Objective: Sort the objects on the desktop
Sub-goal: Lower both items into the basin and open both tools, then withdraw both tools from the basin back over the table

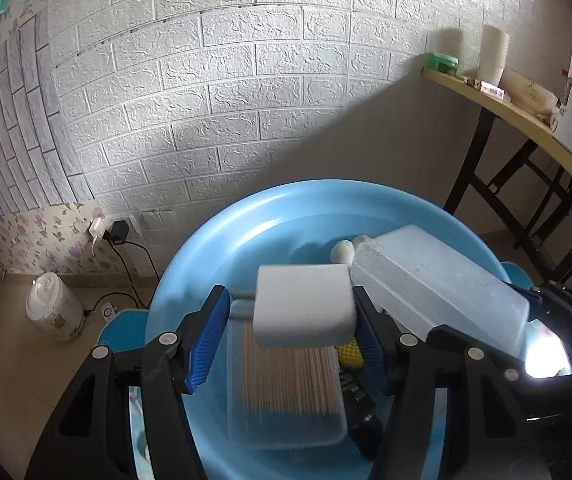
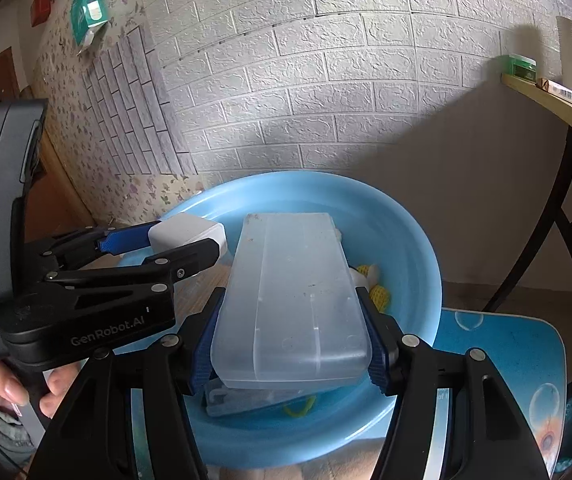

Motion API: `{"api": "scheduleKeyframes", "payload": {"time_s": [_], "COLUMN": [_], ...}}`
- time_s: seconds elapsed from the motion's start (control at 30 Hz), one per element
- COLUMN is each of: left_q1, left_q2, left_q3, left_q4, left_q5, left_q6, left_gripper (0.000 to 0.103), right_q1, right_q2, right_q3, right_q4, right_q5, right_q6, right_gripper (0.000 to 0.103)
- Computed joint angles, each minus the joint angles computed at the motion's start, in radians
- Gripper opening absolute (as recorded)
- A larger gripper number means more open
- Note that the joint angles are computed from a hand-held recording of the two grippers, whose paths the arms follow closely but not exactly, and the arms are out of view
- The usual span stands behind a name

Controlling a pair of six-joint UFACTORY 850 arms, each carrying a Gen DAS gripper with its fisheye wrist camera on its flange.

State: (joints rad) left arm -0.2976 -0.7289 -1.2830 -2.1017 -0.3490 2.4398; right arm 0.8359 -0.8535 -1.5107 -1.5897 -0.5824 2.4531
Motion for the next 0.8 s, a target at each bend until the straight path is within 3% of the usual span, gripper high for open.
{"api": "scheduleKeyframes", "payload": {"time_s": [0.2,0.67,0.8], "left_q1": [0.001,0.029,0.053], "left_q2": [0.018,0.106,0.136], "left_q3": [0.021,0.159,0.215], "left_q4": [-0.037,-0.035,-0.067], "left_q5": [-0.022,-0.089,-0.133], "left_q6": [0.064,0.058,0.058], "left_gripper": [0.075,0.078,0.086], "right_q1": [-0.008,0.055,0.094], "right_q2": [0.006,0.06,0.064], "right_q3": [0.009,0.079,0.085], "right_q4": [-0.006,0.029,0.043], "right_q5": [0.019,-0.068,-0.154], "right_q6": [0.029,0.076,0.095], "right_gripper": [0.059,0.062,0.074]}}
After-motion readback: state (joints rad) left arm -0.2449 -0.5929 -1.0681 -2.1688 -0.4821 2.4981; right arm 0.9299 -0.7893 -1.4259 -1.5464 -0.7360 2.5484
